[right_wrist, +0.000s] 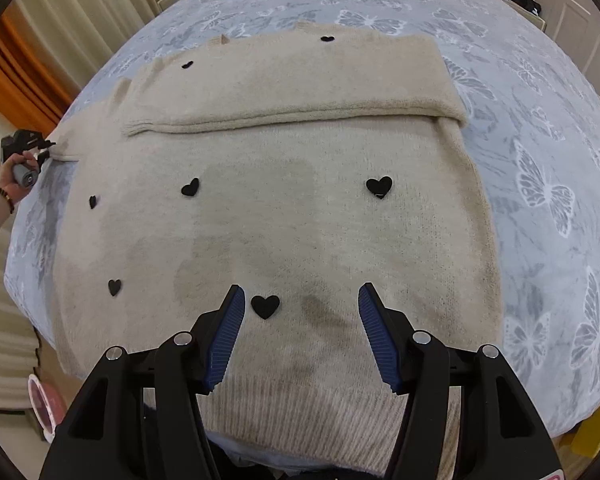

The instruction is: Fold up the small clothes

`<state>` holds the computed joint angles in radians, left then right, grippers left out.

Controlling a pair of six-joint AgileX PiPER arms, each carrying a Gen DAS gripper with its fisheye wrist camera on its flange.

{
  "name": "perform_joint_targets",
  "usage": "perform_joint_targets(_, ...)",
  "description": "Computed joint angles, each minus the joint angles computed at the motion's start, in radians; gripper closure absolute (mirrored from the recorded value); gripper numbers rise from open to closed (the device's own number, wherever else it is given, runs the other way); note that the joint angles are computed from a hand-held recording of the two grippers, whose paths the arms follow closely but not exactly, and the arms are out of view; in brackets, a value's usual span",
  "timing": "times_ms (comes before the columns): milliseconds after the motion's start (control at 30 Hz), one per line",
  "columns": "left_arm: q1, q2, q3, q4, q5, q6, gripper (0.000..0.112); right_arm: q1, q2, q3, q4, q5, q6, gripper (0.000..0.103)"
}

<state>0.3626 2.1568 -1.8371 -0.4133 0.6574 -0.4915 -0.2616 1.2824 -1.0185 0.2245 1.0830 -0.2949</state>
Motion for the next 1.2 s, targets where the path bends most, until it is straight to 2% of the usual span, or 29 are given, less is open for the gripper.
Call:
perform_joint_targets(67,-0.026,-0.024,-0.006,0.063,-0.038,-0.023,0.104,-0.01,0.009,0.0,0.006,-0.005,0.008,0.045)
perform_joint_targets(233,-0.119,-0.16,0.009,0.066,-0.09,0.08,0.105,-0.059,0.01,0.006,0.064,0.007,-0.02,0.045)
perform_joint_targets(400,-0.415,-0.313,0.013,0.029,-0.131,0.272,0.104,-0.109,-0.023,0.016,0.111,0.022,-0.082,0.045)
perform_joint_targets(500,-0.638,-0.288,-0.012,0.041,-0.101,0.302,0.1,-0.192,-0.032,0.024,0.155,0.034,-0.152,0.044)
perform_joint_targets(567,-0.761,-0.235,-0.017,0.122,-0.066,0.238,0.094,-0.259,-0.018,0.024,0.178,0.043,-0.2,0.043)
perform_joint_targets(633,-0.865,-0.166,-0.007,0.254,-0.007,0.073,0.067,-0.337,0.014,0.009,0.205,0.062,-0.255,0.043)
perform_joint_targets(667,-0.893,-0.15,0.019,0.303,-0.001,-0.008,0.067,-0.375,0.037,-0.01,0.214,0.074,-0.28,0.043)
perform_joint_targets(767,-0.922,-0.211,0.213,0.307,-0.089,-0.151,0.062,-0.426,0.083,-0.069,0.238,0.091,-0.336,0.042)
perform_joint_targets(800,-0.915,-0.248,0.281,0.305,-0.125,-0.18,0.054,-0.43,0.104,-0.1,0.246,0.089,-0.353,0.038)
perform_joint_targets(867,-0.905,-0.327,0.403,0.381,-0.196,-0.271,0.048,-0.408,0.146,-0.155,0.257,0.082,-0.358,0.036)
perform_joint_targets(900,-0.899,-0.365,0.455,0.462,-0.227,-0.347,0.046,-0.375,0.174,-0.194,0.264,0.074,-0.348,0.036)
perform_joint_targets(1000,-0.862,-0.484,0.595,0.603,-0.281,-0.529,0.036,-0.221,0.219,-0.284,0.242,0.015,-0.296,0.036)
perform_joint_targets(1033,-0.832,-0.498,0.613,0.589,-0.299,-0.54,0.035,-0.143,0.224,-0.307,0.223,-0.02,-0.273,0.035)
perform_joint_targets(1100,-0.765,-0.485,0.615,0.491,-0.315,-0.481,0.035,0.013,0.252,-0.358,0.183,-0.075,-0.233,0.022)
perform_joint_targets(1167,-0.725,-0.445,0.573,0.416,-0.298,-0.43,0.035,0.153,0.299,-0.408,0.146,-0.126,-0.199,0.021)
perform_joint_targets(1200,-0.696,-0.429,0.562,0.335,-0.296,-0.359,0.035,0.235,0.349,-0.454,0.11,-0.146,-0.159,0.02)
